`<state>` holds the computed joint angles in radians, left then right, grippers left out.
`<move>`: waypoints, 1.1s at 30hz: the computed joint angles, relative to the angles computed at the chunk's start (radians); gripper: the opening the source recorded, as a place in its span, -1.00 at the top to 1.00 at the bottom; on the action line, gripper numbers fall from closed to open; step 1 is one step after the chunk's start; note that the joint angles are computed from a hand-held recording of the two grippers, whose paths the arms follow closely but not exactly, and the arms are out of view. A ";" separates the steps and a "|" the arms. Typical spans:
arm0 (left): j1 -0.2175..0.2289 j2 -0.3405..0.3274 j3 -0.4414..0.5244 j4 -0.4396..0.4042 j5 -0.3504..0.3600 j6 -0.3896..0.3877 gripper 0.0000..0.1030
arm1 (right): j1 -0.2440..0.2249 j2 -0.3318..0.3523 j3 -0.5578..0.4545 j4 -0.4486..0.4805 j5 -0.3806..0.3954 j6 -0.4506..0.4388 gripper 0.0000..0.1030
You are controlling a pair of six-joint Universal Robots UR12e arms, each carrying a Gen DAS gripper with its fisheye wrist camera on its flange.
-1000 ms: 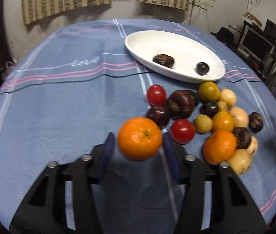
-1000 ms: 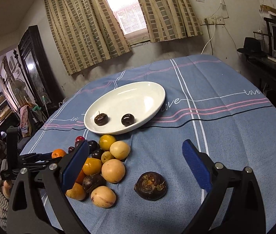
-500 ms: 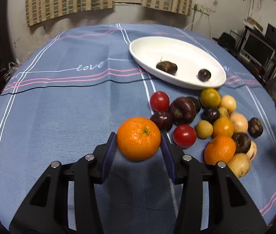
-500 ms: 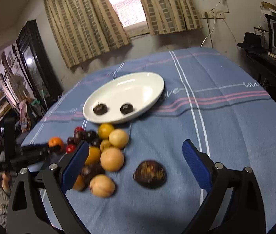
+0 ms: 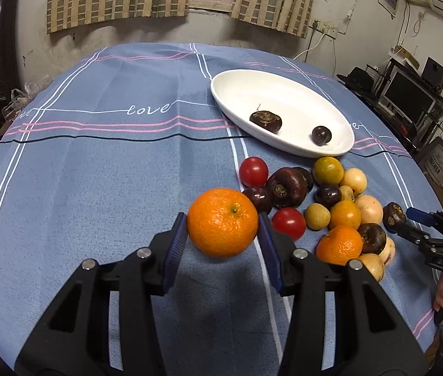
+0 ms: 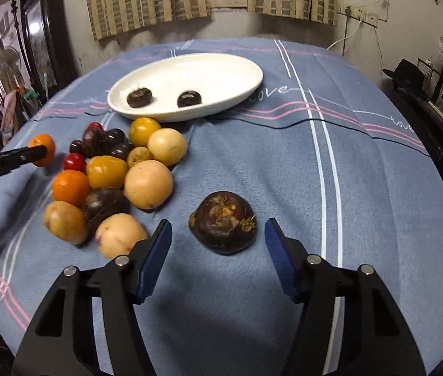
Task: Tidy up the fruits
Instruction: 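Grasp the tangerine with the left tool while the right tool grasps a dark brown fruit, then lower the tangerine and dark brown fruit onto the white plate, opening both tools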
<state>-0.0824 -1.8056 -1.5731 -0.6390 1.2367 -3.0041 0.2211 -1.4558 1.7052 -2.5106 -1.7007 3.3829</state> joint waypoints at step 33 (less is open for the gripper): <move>-0.111 -0.256 0.441 -0.165 0.100 -0.053 0.10 | -0.064 0.212 -0.339 -0.042 0.110 0.020 0.05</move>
<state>-0.1933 -2.0614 -1.1319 -0.8038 1.3364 -3.0568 0.1576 -1.2435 1.3665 -2.5523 -1.5905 3.4034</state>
